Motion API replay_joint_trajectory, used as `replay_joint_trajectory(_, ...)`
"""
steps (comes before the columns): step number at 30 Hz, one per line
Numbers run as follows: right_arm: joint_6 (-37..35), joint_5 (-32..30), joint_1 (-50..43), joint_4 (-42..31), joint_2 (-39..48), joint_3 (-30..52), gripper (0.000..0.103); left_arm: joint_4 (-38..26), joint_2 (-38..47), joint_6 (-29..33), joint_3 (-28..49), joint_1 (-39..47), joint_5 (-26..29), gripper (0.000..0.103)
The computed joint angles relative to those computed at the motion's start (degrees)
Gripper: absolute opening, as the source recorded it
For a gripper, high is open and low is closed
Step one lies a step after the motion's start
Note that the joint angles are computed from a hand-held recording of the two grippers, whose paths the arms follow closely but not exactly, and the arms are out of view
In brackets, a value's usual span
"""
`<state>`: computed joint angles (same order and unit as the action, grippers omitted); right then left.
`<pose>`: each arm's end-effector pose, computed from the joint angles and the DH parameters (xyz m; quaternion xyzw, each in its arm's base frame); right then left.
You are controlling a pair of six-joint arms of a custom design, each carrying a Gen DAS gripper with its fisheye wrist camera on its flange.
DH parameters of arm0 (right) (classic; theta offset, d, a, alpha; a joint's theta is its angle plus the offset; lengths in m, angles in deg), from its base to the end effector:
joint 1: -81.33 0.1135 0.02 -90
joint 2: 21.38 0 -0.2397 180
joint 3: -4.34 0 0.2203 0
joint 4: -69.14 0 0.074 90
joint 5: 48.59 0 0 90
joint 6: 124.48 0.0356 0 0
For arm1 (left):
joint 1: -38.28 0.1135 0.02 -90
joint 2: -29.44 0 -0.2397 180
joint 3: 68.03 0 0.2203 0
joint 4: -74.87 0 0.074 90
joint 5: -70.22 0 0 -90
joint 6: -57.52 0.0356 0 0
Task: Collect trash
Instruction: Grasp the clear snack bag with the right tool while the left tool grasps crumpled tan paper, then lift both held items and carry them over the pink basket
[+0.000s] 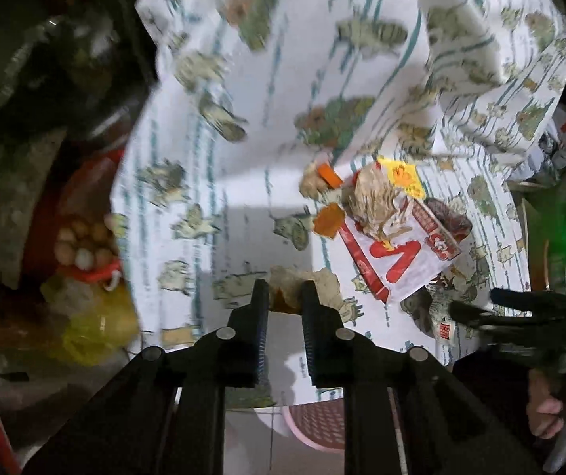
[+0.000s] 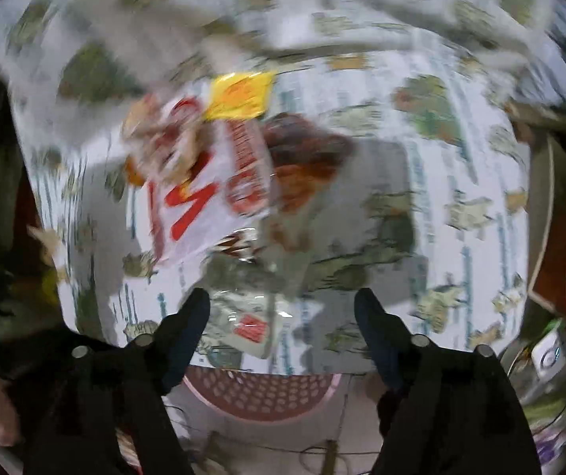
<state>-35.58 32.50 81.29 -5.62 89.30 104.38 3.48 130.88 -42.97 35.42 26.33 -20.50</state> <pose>0.3299 0.0053 0.1883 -0.0123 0.9961 0.0772 0.0408 0.3193 -0.0671 0.2536 0.0114 0.9838 -0.0288 0.1768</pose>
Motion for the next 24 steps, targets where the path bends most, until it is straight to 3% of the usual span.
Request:
replay_joint_trajectory(4, 7.37, 1.56, 2.52, 2.60, 2.67, -0.40, 0.084, 1.54, -3.53, -0.99, -2.33, 1.79, -3.50, 0.015)
replay_joint_trajectory(9, 11.44, 9.29, 5.10, 3.91, 6.97, -0.59, 0.082, 1.17, -4.10, 0.36, -3.01, 6.19, -0.25, 0.015)
replay_joint_trajectory(10, 11.38, 8.96, 4.95, 3.73, 7.23, -0.86, 0.078, 1.24, -4.34, 0.67, -3.27, 6.44, -0.63, 0.015)
replay_joint_trajectory(12, 11.49, 8.44, 4.50, 4.27, 5.65, -2.21, 0.058, 1.32, -4.93, 0.96, -3.58, 6.73, -1.46, 0.015)
replay_joint_trajectory(19, 5.68, 0.04, 0.06, 1.70, 0.63, -5.62, 0.056, 0.48, -8.25, -0.70, -3.88, 8.74, 2.65, 0.015)
replay_joint_trajectory(24, -1.02, -5.79, -2.78, 0.08, -10.01, -8.79, 0.056, -0.01, -13.20, -1.22, -5.13, 8.37, 2.23, 0.015)
